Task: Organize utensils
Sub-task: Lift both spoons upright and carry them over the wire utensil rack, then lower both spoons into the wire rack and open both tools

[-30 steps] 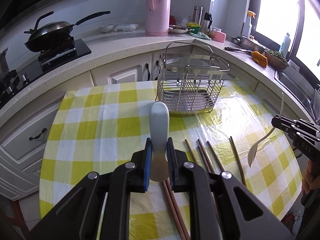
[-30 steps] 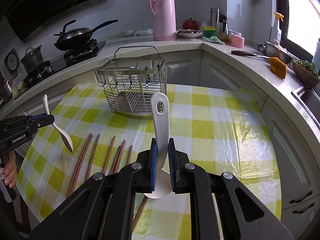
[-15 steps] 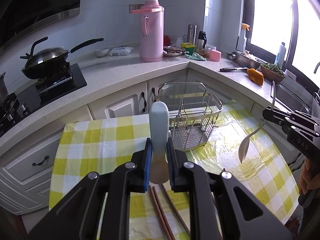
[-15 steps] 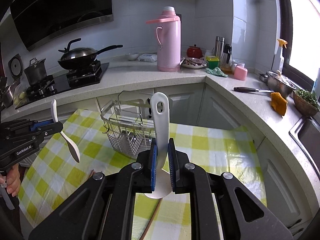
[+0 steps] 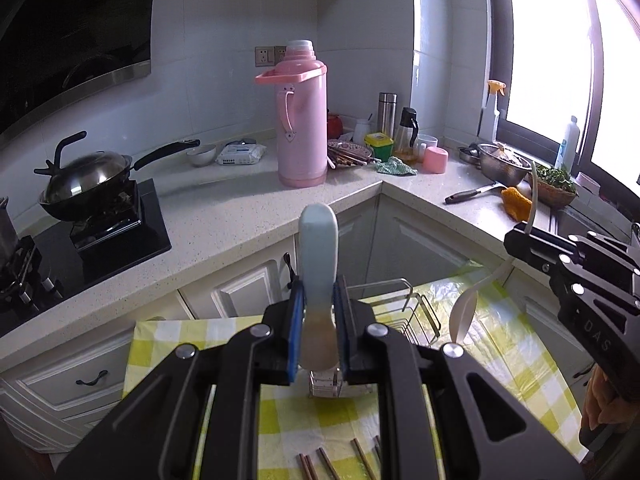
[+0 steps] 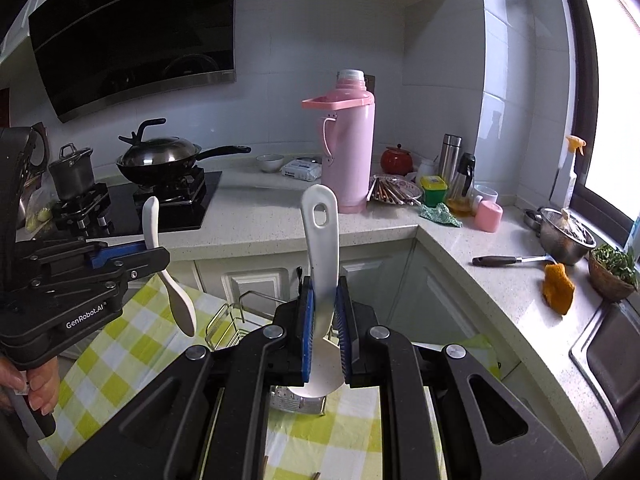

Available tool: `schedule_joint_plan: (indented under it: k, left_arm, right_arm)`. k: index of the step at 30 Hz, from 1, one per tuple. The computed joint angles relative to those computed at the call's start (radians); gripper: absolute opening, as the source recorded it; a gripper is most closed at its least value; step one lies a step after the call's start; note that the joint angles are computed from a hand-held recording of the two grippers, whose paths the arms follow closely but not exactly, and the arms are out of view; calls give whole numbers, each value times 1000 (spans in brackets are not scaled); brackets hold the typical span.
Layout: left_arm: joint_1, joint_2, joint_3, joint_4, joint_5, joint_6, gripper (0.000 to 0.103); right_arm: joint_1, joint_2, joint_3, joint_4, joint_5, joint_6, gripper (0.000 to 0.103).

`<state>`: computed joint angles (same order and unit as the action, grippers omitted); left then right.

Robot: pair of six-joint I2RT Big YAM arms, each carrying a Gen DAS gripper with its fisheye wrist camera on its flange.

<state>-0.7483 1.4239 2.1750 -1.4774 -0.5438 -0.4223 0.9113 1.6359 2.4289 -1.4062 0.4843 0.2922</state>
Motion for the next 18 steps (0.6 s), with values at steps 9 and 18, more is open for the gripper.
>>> schedule_joint_plan:
  k: [9, 18]
  left_arm:
    - [58, -20, -129, 198, 51, 10, 14]
    - [90, -85, -383, 418, 59, 5, 14]
  right_arm:
    - [-39, 15, -64, 147, -67, -17, 13]
    - [-86, -73, -362, 339, -165, 7, 13]
